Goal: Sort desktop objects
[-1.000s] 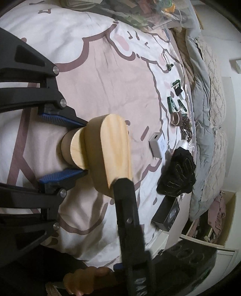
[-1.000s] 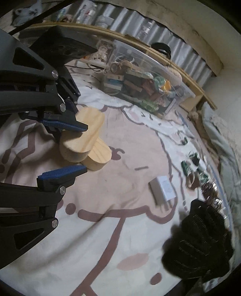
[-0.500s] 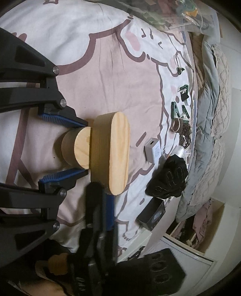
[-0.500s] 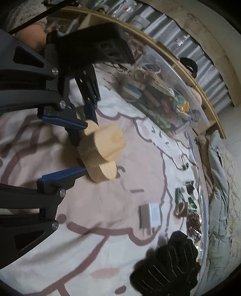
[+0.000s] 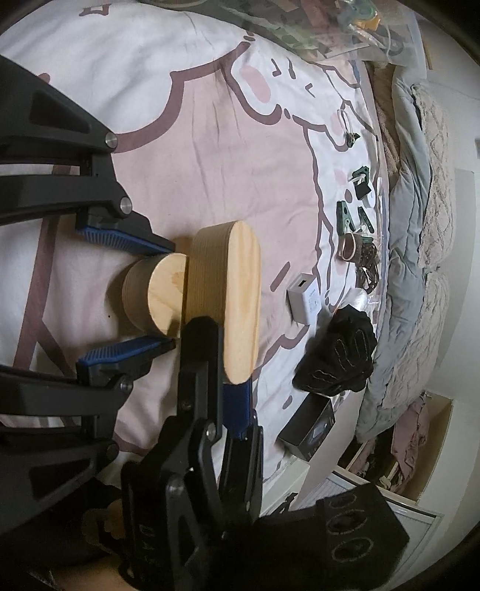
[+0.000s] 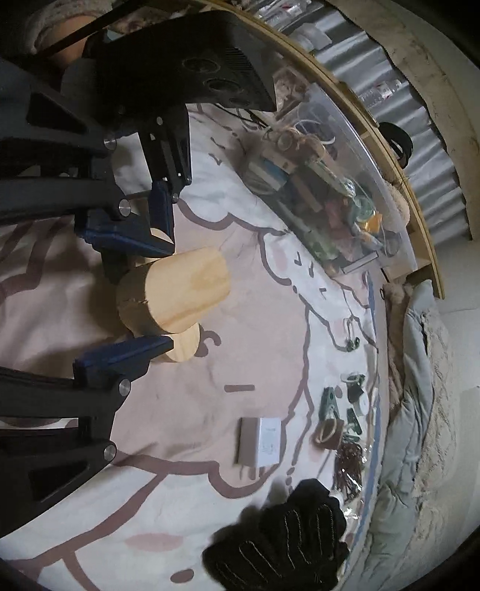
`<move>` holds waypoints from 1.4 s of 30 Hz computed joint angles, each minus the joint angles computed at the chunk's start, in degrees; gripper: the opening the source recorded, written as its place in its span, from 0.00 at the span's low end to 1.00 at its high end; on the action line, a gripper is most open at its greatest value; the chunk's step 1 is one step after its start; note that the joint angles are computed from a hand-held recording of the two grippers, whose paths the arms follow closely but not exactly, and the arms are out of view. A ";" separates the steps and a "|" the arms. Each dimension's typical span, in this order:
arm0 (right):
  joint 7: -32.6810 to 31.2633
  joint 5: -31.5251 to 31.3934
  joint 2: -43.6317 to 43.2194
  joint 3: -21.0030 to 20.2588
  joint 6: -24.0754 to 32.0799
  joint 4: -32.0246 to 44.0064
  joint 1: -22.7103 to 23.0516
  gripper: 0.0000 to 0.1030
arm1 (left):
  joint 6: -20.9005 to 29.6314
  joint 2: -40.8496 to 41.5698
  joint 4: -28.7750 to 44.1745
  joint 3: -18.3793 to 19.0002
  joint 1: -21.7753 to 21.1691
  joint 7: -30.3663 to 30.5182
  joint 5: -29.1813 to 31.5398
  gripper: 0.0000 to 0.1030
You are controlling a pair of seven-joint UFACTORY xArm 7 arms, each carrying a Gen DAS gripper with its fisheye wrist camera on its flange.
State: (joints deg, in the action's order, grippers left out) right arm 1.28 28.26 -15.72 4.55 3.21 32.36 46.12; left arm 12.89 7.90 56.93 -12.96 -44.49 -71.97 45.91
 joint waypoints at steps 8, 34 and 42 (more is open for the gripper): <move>18.74 -11.31 -4.80 11.29 -0.17 -3.92 -15.71 0.42 | 6.88 -1.92 -0.03 -0.34 0.04 -5.76 5.57 0.42; 36.68 -30.32 -6.10 13.23 19.10 -2.37 -20.59 0.76 | 22.19 -5.07 -1.86 -3.65 3.95 -8.26 1.81 0.79; 47.02 -37.52 -9.19 17.44 23.67 -3.01 -23.56 0.87 | 23.89 -4.72 -1.47 -4.04 5.34 -10.71 1.78 0.78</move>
